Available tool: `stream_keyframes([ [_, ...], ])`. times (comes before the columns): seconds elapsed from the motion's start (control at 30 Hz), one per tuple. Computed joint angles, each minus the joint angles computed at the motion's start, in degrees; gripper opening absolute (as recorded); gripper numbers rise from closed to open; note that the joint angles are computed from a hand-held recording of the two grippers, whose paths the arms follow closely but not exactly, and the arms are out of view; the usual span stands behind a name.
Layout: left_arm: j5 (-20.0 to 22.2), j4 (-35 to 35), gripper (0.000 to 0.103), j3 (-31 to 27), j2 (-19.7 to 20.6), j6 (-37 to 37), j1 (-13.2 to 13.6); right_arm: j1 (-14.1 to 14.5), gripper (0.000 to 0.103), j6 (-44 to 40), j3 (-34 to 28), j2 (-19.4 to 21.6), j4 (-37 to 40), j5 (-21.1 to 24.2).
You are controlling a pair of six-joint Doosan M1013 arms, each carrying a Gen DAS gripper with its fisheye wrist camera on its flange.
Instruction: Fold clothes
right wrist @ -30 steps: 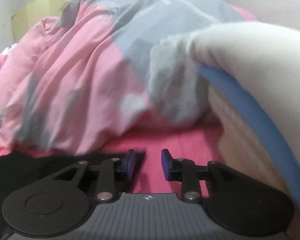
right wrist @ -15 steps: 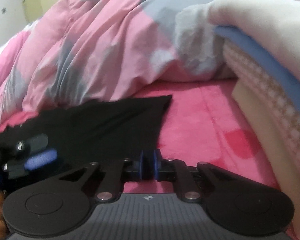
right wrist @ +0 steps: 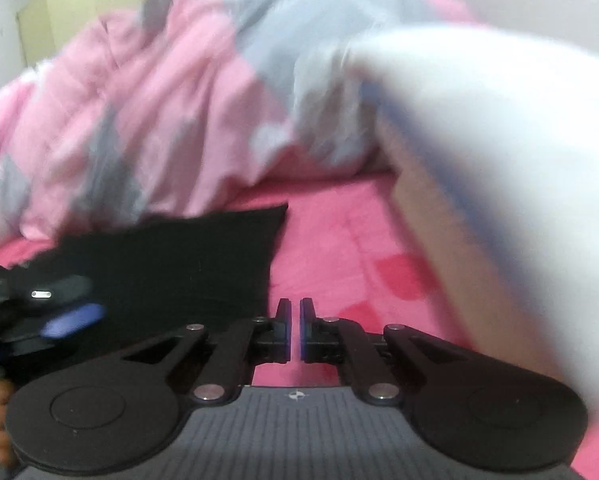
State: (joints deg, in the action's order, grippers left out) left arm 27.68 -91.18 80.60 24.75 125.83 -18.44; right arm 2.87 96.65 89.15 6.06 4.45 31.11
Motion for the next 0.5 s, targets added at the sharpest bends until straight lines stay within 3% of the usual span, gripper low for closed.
stream_keyframes([
  [0.07, 0.52, 1.38, 0.042, -0.23, -0.23, -2.07, 0.22, -0.12, 0.003, 3.53, 3.52, -6.36, -5.73, -1.23],
  [0.2, -1.65, 12.79, 0.042, -1.17, -3.19, -14.04, 0.51, -1.12, 0.004, 8.00, 7.21, -17.42, -12.00, 0.21],
  [0.27, -2.21, 15.76, 0.042, -0.67, -6.05, -16.11, 1.10, -2.75, 0.008, 2.70, 6.90, -19.98, -4.24, 2.89],
  [0.4, -0.08, 34.35, 0.042, -0.54, -13.15, -27.05, 3.06, -4.67, 0.041, -14.23, 7.82, -18.48, 20.42, 4.49],
  [0.5, 4.80, 47.69, 0.043, 0.30, -19.27, -32.96, 5.22, -4.62, 0.043, -24.35, 8.25, -14.31, 37.65, 8.20],
])
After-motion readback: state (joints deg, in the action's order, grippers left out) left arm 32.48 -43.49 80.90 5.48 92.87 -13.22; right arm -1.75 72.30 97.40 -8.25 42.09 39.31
